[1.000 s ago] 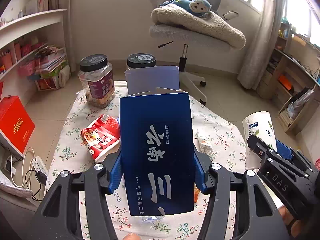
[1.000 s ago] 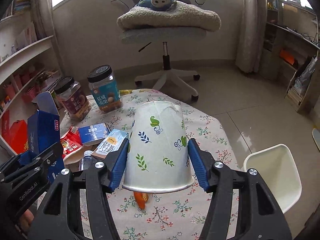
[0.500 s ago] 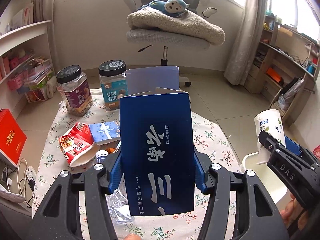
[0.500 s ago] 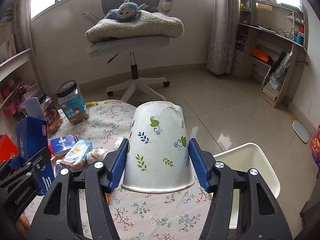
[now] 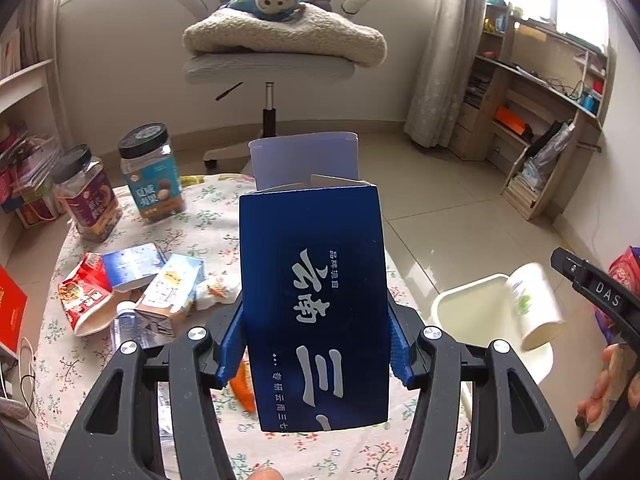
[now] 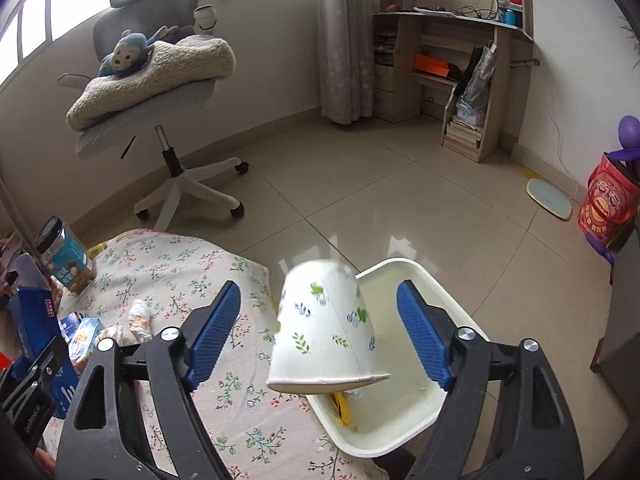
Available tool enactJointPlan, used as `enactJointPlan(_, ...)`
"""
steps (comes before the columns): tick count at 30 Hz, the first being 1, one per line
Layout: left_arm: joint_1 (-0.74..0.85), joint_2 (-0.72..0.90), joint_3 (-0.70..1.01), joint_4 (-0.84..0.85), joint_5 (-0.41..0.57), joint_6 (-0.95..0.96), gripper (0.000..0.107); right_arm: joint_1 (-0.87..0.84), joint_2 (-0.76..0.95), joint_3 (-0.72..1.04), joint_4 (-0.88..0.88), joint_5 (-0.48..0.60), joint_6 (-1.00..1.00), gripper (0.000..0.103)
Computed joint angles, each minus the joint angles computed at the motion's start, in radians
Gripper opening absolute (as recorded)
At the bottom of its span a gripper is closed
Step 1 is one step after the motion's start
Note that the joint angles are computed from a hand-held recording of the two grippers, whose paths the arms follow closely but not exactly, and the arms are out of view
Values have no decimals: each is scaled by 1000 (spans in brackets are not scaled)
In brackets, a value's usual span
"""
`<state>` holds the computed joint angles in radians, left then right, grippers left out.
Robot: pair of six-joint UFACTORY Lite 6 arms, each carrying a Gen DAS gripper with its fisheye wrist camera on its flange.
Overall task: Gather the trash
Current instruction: 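Release the cup into the bin with the right gripper while the left drops the blue box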
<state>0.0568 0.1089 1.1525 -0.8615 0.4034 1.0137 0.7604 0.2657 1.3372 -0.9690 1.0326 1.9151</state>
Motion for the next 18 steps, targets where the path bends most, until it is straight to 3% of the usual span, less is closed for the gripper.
enactJointPlan(6,-195,0,-44,61,-58,-113,57,-38,-219,-252,-38,66,125,94)
enactJointPlan(13,-432,62,-43,164,-120,-338,57,-111,-482,-491,-42,80,209,95)
enactJointPlan(18,-581,143,23,202,-130,-466,58,-132,-585,-568,-52,129,224,96)
